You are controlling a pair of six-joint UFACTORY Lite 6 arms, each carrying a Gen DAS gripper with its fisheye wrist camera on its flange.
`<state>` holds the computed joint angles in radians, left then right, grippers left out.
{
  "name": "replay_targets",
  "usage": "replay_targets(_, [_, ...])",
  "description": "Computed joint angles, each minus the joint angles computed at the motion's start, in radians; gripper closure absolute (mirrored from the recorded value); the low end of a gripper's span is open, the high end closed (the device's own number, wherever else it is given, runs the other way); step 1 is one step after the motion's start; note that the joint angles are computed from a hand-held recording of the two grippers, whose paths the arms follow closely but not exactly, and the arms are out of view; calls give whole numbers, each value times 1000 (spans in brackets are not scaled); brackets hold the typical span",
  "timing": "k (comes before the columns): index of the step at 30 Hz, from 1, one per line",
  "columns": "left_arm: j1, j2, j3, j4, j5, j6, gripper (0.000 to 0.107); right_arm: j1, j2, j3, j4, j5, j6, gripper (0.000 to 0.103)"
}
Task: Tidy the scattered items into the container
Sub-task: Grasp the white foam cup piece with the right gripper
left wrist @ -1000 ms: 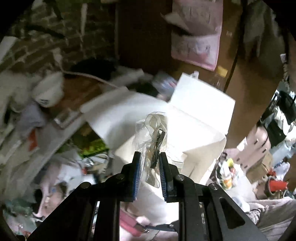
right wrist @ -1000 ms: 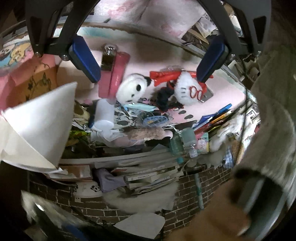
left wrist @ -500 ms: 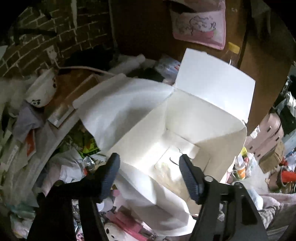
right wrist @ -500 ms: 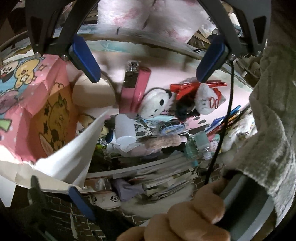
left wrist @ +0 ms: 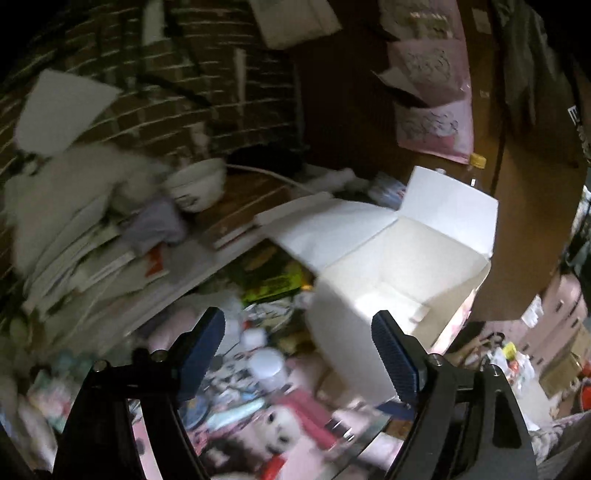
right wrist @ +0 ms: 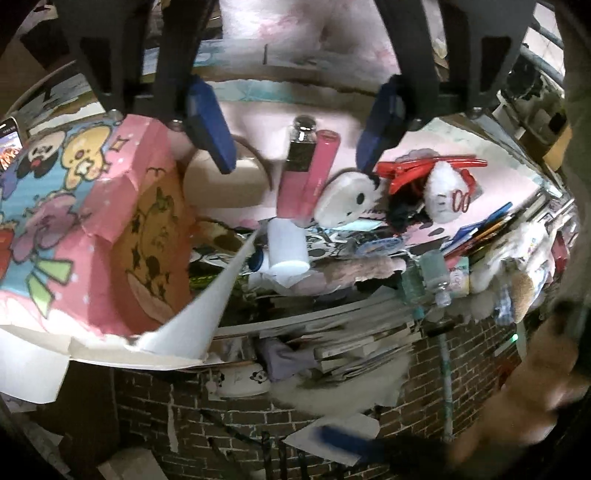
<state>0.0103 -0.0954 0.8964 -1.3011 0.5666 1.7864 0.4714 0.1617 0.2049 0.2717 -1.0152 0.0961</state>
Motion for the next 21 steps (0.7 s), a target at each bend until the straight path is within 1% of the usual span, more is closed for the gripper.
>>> replay_targets(2, [94,-24,-55,-65,52,96,28,-11,-4,-15,2,-18,16,58])
replay_targets(4, [187,-18,-85,-94,121,154,28,-8,6,-5,57,-9,6,62])
replay_targets(6, [258,1,-101,-106,171,189,28,-10,22,15,122,12,-24,62])
replay_targets(12, [358,71,-109,-127,223,239,28,25,115,98,291,1,-124,61])
replay_targets(13, [367,80,-111,-128,232,246,28,23,127,112,297,7,-131,58])
replay_targets(14, [374,87,-113,-131,239,254,28,22,139,128,310,13,-139,51])
replay_targets(16, [390,101,-117,-136,254,273,28,29,161,151,333,15,-157,43])
replay_targets(21, [412,110,-139,-151,266,316,28,42,201,186,365,-8,-169,42])
